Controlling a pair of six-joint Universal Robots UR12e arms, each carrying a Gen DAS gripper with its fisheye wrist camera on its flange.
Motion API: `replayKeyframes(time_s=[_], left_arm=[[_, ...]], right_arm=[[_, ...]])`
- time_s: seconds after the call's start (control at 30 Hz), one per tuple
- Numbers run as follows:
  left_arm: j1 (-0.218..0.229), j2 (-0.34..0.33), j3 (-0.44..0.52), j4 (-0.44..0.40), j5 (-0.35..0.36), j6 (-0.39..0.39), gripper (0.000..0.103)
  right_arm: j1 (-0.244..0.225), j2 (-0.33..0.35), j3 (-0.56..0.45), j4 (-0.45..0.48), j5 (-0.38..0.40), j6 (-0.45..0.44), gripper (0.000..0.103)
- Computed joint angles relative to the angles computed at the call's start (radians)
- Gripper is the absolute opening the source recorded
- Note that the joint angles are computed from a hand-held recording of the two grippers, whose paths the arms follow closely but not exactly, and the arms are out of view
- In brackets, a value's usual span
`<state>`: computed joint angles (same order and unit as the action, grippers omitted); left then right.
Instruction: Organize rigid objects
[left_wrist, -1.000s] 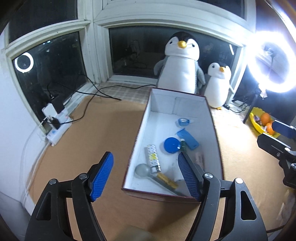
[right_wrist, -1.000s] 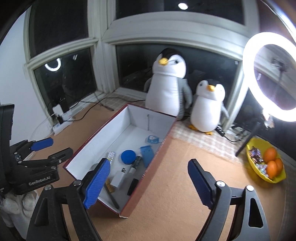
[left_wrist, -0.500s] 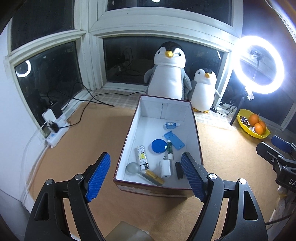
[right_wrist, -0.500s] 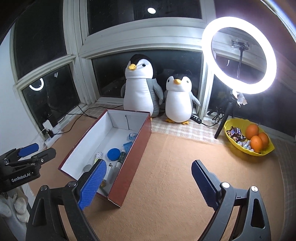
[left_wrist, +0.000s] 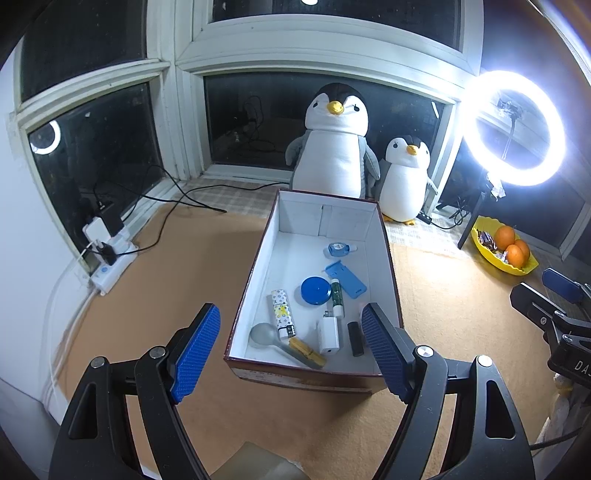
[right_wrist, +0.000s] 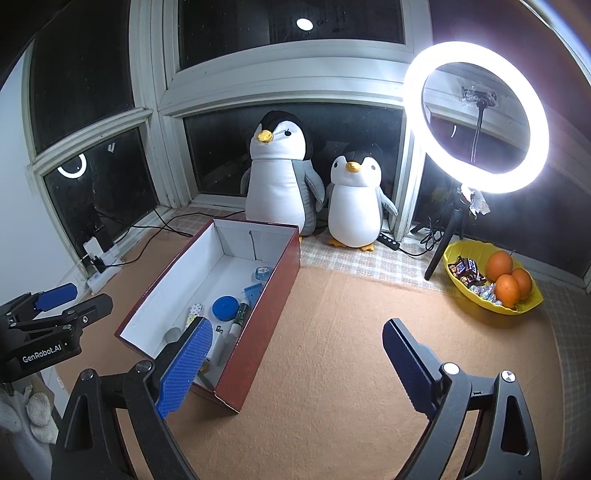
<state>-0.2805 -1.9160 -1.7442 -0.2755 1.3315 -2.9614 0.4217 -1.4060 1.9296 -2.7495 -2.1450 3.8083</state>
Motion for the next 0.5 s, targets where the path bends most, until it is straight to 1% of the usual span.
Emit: replayKeyframes(time_s=[0.5], left_arm=[[0.001,-0.005,0.007,-0.008,-0.004,0.004,0.079]], right_arm=[[-0.002,0.002,-0.001,0.011,0.012,0.008,0.091]])
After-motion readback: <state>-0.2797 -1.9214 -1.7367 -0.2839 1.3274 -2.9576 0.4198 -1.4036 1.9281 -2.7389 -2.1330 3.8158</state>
